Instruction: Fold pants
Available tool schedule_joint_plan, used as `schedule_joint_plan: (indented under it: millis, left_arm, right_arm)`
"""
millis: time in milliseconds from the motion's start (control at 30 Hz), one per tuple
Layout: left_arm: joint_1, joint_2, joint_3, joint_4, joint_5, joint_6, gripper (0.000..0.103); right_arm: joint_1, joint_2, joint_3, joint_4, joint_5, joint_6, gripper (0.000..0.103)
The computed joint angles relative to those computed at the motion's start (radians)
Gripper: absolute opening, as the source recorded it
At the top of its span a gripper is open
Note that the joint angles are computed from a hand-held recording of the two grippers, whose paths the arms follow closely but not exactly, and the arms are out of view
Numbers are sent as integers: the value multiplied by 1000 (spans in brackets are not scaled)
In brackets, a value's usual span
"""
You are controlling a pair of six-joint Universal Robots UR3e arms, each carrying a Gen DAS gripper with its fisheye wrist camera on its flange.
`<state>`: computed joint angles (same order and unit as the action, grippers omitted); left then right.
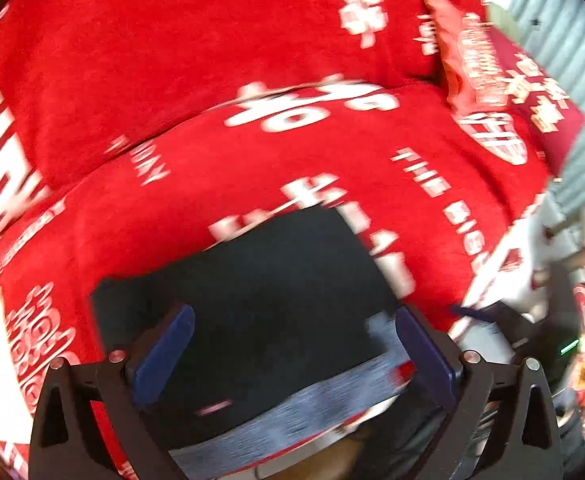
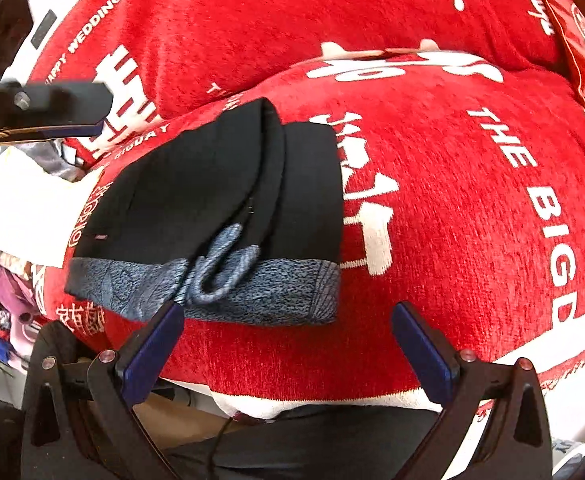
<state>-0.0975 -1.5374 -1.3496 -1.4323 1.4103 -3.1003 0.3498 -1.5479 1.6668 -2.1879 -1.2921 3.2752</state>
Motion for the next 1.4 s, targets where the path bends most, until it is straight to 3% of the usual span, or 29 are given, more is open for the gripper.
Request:
schedule_joint_plan:
  millis: [67,167,333,467,533,567,633,700,767,900,1033,1200,1300,1400]
  left_arm:
    - [59,80,-129,16,39,4,101]
    - [109,160,-315,95,167,-46,101]
    - [287,332,-562,170,101,-111,101]
    - [413,461,-686,187,46,-98,101]
    - [451,485,-717,179,20,-81,101]
    - [465,492,-729,176,9,-71,101]
    - [493,514,-754,172,-14,-51,101]
    - [510,523,-758,164,-26,-35,101]
    - [525,527,-744,133,-37,-20,101]
    - [531,535,-705,96,-52,-3,101]
    - [569,558,-685,52,-117,48,101]
    - [487,477,-709,131,-71,5,101]
    - [481,475,-722,135,-64,1,101]
    - [506,487,-694,112,-80,7,101]
  right_arm:
    - [-9,-2,-1,-15,26,4,103]
    - [5,53,-61,-12,37,31,103]
    - [127,280,-325,48,-52,87,102]
    - [171,380,-456,82,-13,93,82]
    - [207,429,-518,94,-56,119,70]
    - [209,437,-522,103,-68,129,58]
    - [189,440,-486,62,-28,180,51]
    - [168,421,-457,39,7,205,34]
    - [158,397,-448,35,22,197,26]
    - [133,345,-459,53,47,194,23]
    - [123,306,-524,109,-79,174,23]
    - [79,349,-484,162,-97,182,23]
    - [104,351,-439,98,-137,197,23]
    - [89,343,-442,82,-61,220,23]
